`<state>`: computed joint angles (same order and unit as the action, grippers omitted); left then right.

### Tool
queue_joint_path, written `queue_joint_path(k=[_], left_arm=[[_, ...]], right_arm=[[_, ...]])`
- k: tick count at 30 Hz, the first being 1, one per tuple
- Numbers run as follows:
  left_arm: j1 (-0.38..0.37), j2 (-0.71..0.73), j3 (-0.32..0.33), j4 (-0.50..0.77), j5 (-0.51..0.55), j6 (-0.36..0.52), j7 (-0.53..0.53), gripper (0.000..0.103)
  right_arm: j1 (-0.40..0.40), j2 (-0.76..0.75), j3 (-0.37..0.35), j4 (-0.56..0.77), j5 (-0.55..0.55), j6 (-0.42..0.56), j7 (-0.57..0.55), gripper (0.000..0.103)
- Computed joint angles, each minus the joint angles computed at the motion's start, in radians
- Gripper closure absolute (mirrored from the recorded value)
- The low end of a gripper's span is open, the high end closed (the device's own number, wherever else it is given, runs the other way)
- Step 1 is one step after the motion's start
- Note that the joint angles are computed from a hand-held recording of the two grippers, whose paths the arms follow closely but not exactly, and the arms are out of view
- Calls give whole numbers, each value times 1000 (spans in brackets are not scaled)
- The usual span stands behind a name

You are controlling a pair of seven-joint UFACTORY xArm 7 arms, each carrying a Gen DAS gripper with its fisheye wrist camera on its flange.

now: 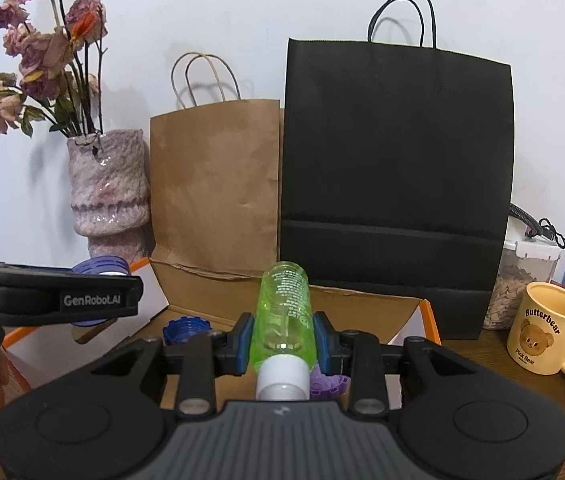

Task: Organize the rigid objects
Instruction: 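Open both grippers to drop the lid and bottle into the box, then withdraw both grippers from the box back toward the table items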

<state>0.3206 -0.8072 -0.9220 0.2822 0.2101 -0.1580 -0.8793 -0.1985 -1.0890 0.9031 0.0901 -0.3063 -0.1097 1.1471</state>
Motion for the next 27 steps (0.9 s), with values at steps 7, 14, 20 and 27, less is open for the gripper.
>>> queue_joint_path(k=[7,14,20,27], left_arm=[[-12,29,18,8,14,20,19,19],[0,9,11,10,14,43,-7,0],[-2,13,19,15,33,61,-23,0],[-1,11,21,16,47,62,-35,0]], right_arm=[[9,38,-20,5,-8,23,-22,72],[19,-17,-5,7,-34,105,22,2],[24,-9,-23,9,-64,109,37,0],[35,-6,-35,13,-77,118,42,0]])
